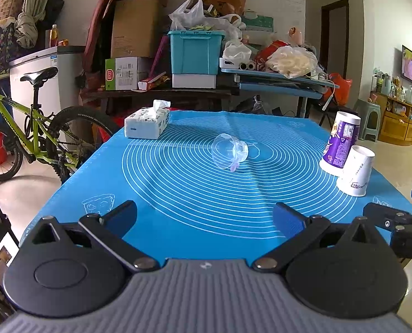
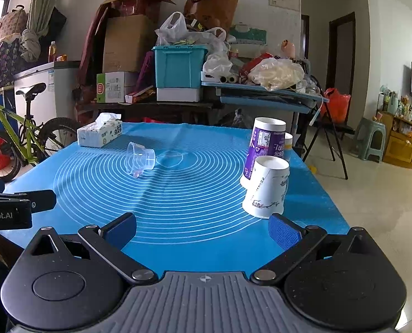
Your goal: Flip cup upside down
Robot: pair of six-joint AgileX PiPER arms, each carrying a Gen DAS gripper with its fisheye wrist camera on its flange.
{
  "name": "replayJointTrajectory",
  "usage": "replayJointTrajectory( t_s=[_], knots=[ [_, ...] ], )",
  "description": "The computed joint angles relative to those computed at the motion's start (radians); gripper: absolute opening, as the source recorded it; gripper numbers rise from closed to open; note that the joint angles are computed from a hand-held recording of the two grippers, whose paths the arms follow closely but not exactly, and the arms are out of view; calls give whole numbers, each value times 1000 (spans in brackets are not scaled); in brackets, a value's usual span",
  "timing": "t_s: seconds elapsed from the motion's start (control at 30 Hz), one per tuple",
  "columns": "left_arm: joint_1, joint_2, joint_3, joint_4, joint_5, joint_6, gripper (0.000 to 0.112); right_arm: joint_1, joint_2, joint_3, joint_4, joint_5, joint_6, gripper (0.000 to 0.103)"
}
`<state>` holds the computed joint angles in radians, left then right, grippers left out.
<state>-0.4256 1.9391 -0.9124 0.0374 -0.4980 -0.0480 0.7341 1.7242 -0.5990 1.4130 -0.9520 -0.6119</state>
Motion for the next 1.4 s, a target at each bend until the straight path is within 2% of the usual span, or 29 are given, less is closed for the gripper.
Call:
replayJointTrajectory(
  t_s=[1.4],
  knots=[
    [-4, 0, -9, -20, 8, 26, 103, -7, 10, -3, -10, 15, 10, 103]
  ],
)
